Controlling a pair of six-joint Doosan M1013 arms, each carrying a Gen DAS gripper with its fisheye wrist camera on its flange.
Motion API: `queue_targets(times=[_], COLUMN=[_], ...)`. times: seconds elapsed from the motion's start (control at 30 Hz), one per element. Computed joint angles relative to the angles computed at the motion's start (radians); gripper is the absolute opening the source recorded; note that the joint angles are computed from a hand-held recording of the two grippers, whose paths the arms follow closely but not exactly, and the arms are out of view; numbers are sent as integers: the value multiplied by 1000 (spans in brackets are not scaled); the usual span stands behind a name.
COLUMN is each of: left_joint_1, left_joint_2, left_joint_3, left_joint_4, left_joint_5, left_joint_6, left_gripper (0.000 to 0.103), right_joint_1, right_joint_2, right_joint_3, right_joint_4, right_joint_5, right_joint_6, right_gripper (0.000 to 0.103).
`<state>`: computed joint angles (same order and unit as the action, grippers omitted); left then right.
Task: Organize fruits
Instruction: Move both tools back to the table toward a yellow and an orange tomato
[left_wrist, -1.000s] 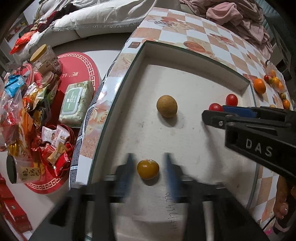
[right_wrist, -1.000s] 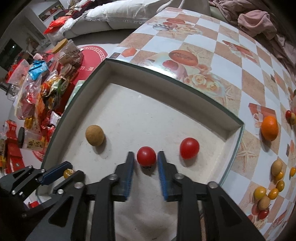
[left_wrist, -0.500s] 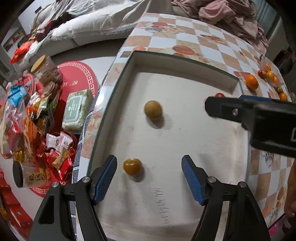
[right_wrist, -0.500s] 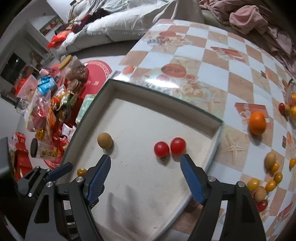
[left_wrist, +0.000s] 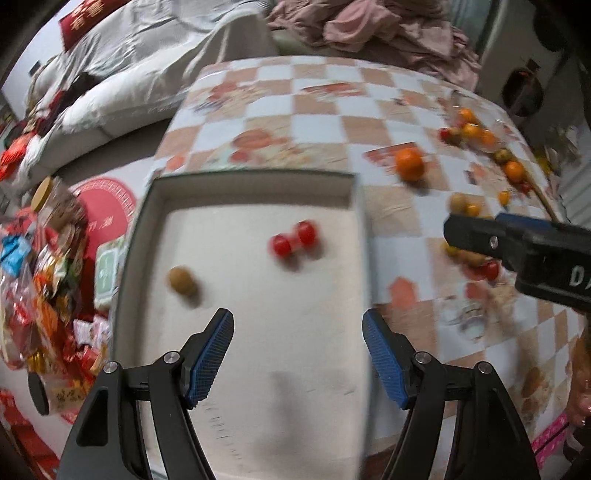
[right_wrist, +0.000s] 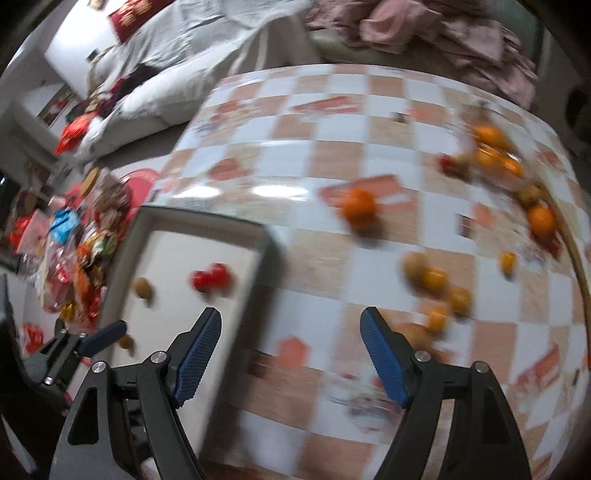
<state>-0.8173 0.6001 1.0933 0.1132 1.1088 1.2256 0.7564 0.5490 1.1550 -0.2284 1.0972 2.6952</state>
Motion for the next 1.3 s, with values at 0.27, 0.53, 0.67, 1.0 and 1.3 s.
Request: queue_targets(times=[0.27,0.53,0.67,1.0,1.3], left_joint_1=[-43,-72,-75,-79,-86], left_joint_2=[66,140,165,209,245], left_joint_3=[-99,-170,-195,-250,-309], left_joint_4=[-42,-20,-17,-38,-16], left_joint_5=[30,63,59,59,68], left_joint_6=[53,61,61,72,61], left_gripper=[73,73,73,73,73], right_joint_1=[-23,-43,-56,-91,-117], right_joint_2=[-102,-143,-147,-143,-122], right_joint_3=[175,262,287,314,295], right_joint_4=[-30,-23,-20,-52,-100], right_joint_5=[27,31,28,19,8], right_joint_6=[135,170,166,139,82], right_gripper=[81,81,81,69,68])
